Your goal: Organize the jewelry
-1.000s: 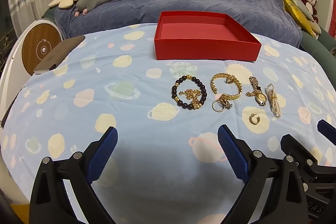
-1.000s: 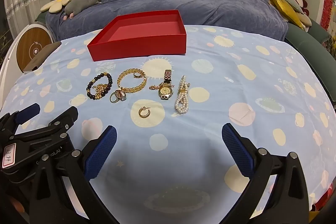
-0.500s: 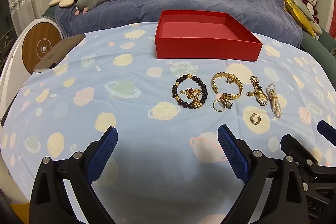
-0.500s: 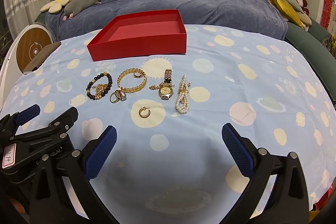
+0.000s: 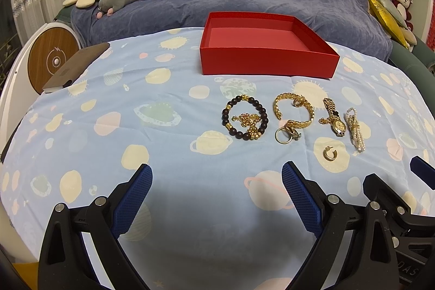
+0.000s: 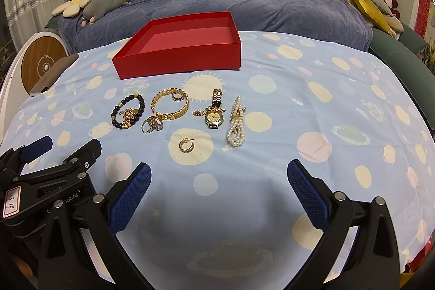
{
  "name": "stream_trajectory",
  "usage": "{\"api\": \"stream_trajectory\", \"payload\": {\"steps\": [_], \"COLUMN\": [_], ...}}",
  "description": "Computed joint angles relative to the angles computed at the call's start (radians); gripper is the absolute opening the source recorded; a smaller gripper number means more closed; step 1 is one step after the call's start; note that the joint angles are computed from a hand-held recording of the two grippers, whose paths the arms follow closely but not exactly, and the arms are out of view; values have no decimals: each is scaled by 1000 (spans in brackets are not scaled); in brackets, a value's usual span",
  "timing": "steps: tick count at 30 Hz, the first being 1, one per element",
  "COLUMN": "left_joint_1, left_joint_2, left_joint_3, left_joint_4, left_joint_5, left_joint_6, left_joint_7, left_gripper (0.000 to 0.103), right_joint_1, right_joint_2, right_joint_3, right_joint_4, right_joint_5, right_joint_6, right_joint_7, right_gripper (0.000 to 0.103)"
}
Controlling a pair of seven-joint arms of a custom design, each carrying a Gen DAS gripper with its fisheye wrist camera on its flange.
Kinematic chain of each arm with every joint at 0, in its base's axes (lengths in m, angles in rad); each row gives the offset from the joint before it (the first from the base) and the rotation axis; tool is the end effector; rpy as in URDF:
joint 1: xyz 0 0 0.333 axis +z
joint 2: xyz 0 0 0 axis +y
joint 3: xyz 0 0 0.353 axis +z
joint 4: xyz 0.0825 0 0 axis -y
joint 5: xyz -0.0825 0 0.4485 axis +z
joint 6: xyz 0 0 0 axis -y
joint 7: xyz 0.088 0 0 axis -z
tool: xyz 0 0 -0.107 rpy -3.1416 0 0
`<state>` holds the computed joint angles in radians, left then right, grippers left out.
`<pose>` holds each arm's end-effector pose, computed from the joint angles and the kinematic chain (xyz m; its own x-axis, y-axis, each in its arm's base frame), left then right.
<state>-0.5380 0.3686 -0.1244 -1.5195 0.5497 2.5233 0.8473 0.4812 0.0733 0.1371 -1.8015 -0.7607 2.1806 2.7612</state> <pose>0.6289 -0.4770 0.5378 -0.2549 -0.9669 -0.0125 -0.7086 0.1956 -0.6779 0.5703 0.3710 0.5579 -0.2547 -0.9621 0.0977 -0.7387 0.1284 -0.6617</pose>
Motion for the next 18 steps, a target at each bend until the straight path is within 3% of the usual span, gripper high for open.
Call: {"api": "stream_trajectory", "payload": {"steps": [2,3,6,11,18], "left_joint_1": [5,11,32,57,46], "left_joint_2": [2,12,12,16,30], "left_joint_3": [-4,-16,-34,-55,-26], "left_joint_4": [3,20,11,26,55], "left_joint_5": [-11,-41,-112,-249,-233], "left_joint_6": [-1,-48,-15,-30,-37], "left_joint_7": [13,48,72,120,118], "left_gripper": [93,93,93,93,93], "right_joint_1": [0,0,-4,-15,-38], "right_joint_2": [-1,1,-5,-12,-11], "right_joint_3": [0,0,-3,-7,-15], "right_joint_4": [-1,1,-5,-16,-24], "right_joint_5": [1,1,8,17,49], "right_joint_6": [-1,-3,-1,3,46], "right_joint_7": [0,0,8,23,21], "right_gripper": [98,98,98,98,96]}}
